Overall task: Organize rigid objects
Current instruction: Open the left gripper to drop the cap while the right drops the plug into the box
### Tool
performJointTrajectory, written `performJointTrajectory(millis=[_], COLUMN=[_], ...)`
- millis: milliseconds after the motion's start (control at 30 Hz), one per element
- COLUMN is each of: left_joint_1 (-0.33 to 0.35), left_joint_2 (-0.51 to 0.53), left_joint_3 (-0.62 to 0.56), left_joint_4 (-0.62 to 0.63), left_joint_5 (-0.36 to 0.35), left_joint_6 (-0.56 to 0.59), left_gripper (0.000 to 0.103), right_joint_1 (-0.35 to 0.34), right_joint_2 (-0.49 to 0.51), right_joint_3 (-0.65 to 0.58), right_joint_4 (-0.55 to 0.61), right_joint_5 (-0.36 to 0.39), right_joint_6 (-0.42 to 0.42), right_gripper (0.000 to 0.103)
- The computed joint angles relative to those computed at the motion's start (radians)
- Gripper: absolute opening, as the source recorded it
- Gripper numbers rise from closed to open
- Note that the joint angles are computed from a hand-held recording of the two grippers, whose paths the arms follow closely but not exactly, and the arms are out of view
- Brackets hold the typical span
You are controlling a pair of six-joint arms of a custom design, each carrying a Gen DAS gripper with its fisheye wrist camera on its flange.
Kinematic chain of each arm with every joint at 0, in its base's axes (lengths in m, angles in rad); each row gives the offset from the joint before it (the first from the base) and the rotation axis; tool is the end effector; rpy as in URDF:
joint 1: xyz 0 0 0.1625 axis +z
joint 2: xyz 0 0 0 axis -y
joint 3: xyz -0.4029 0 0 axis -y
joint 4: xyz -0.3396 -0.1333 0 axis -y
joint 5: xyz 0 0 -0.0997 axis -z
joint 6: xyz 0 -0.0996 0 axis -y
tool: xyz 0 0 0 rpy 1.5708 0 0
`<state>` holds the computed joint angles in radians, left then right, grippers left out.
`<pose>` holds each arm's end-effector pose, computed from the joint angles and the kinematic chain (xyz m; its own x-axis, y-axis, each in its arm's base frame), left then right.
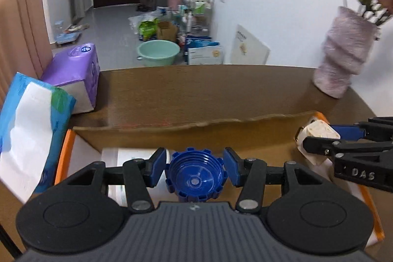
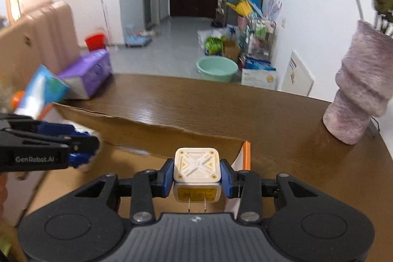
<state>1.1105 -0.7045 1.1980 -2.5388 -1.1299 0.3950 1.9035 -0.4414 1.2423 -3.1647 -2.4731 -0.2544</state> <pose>-0.1694 -0.7374 0.2280 -0.6757 0.5162 -0.5262 0.7098 0.6482 -0.2756 0.2855 -0.6574 0.1185 -0.6860 0.1486 0.7122 -0.4152 0.7239 -0.5510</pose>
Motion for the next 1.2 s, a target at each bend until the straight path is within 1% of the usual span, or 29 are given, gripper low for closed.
performJointTrajectory(millis=[67, 133, 200, 267, 300, 400, 500, 533, 567, 600, 633, 733, 767, 800, 833, 867, 933, 1000, 1067, 1133, 1200], left_joint_1=[0.006, 0.007, 0.005, 0.002, 0.002, -0.005, -0.018, -0.025, -0.034, -0.041, -0.051, -0.079, -0.090, -0.100, -0.107, -0.117, -0.139, -0.156, -0.176, -0.196, -0.219], left_joint_2=[0.027, 0.044, 0.049, 0.046, 0.041, 0.015, -0.020, -0.037, -0.057, -0.078, -0.105, -0.175, -0.201, -0.229, -0.253, -0.283, -0.342, -0.396, -0.455, -0.512, -0.573], left_joint_3=[-0.044, -0.066, -0.072, -0.067, -0.060, -0.027, 0.005, 0.022, 0.038, 0.055, 0.073, 0.123, 0.141, 0.158, 0.172, 0.196, 0.245, 0.286, 0.323, 0.355, 0.396], left_joint_4=[0.028, 0.024, 0.017, 0.018, 0.018, 0.014, 0.003, -0.009, -0.019, -0.025, -0.030, -0.052, -0.050, -0.035, -0.025, -0.017, -0.015, -0.024, -0.028, -0.039, -0.061], left_joint_5=[-0.006, -0.003, -0.003, -0.008, -0.009, 0.002, 0.021, 0.032, 0.042, 0.046, 0.051, 0.080, 0.096, 0.108, 0.114, 0.127, 0.155, 0.169, 0.182, 0.185, 0.192], left_joint_6=[-0.007, 0.007, 0.020, 0.026, 0.027, 0.033, 0.034, 0.037, 0.043, 0.048, 0.056, 0.080, 0.077, 0.066, 0.056, 0.048, 0.047, 0.054, 0.054, 0.055, 0.053], left_gripper=[0.052, 0.053, 0.054, 0.054, 0.054, 0.056, 0.058, 0.060, 0.065, 0.072, 0.075, 0.086, 0.094, 0.099, 0.099, 0.099, 0.100, 0.103, 0.103, 0.103, 0.103], right_joint_1=[-0.008, -0.013, -0.013, -0.010, -0.008, 0.007, 0.030, 0.041, 0.053, 0.067, 0.079, 0.119, 0.132, 0.147, 0.163, 0.178, 0.211, 0.246, 0.281, 0.322, 0.358], right_joint_2=[0.036, 0.073, 0.108, 0.124, 0.121, 0.088, 0.057, 0.041, 0.021, -0.004, -0.024, -0.080, -0.096, -0.111, -0.127, -0.139, -0.163, -0.171, -0.169, -0.167, -0.170], right_joint_3=[-0.062, -0.114, -0.149, -0.164, -0.161, -0.126, -0.099, -0.079, -0.057, -0.033, -0.014, 0.029, 0.042, 0.056, 0.071, 0.085, 0.112, 0.121, 0.118, 0.121, 0.131], right_joint_4=[0.041, 0.053, 0.008, -0.029, -0.032, -0.008, 0.004, 0.001, 0.014, 0.041, 0.058, 0.129, 0.144, 0.158, 0.180, 0.192, 0.224, 0.262, 0.290, 0.291, 0.280], right_joint_5=[-0.027, -0.049, -0.069, -0.098, -0.098, -0.095, -0.105, -0.101, -0.095, -0.095, -0.097, -0.127, -0.136, -0.148, -0.160, -0.168, -0.177, -0.197, -0.227, -0.258, -0.272], right_joint_6=[-0.017, -0.046, -0.110, -0.148, -0.148, -0.105, -0.101, -0.102, -0.090, -0.066, -0.050, 0.014, 0.033, 0.056, 0.081, 0.094, 0.114, 0.120, 0.112, 0.093, 0.080], right_gripper=[0.038, 0.038, 0.037, 0.041, 0.041, 0.041, 0.041, 0.043, 0.046, 0.047, 0.048, 0.050, 0.053, 0.055, 0.061, 0.063, 0.063, 0.065, 0.070, 0.073, 0.075])
